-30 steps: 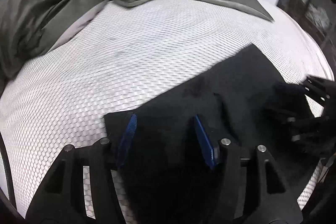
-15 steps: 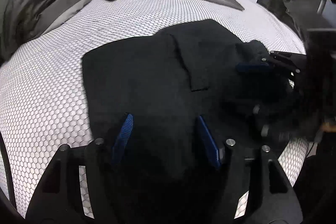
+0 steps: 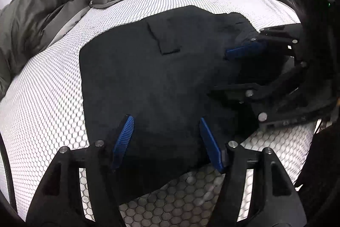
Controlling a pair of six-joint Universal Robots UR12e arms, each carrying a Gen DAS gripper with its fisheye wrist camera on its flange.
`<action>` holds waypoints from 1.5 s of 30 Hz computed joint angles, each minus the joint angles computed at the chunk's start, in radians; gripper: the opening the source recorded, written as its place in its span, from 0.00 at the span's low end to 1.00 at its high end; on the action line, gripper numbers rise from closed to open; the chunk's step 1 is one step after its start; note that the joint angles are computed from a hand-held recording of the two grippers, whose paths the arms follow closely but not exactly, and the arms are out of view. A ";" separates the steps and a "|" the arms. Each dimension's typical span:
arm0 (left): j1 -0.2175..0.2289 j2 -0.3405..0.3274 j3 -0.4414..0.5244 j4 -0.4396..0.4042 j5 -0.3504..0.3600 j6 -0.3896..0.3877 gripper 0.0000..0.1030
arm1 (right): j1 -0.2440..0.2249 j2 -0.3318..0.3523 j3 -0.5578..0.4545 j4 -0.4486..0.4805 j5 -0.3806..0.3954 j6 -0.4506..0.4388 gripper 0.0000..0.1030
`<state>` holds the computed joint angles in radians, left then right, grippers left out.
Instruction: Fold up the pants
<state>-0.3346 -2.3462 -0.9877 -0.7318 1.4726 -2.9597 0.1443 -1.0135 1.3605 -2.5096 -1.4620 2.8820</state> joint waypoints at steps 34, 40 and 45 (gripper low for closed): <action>0.046 0.027 -0.063 0.037 -0.023 -0.197 0.72 | -0.205 -0.123 0.227 -0.197 0.433 0.322 0.46; 0.046 0.023 -0.056 0.031 -0.023 -0.203 0.74 | -0.208 -0.049 0.155 -0.114 0.497 0.416 0.45; 0.048 0.027 -0.064 0.036 -0.032 -0.210 0.74 | -0.190 -0.075 0.168 -0.196 0.454 0.392 0.16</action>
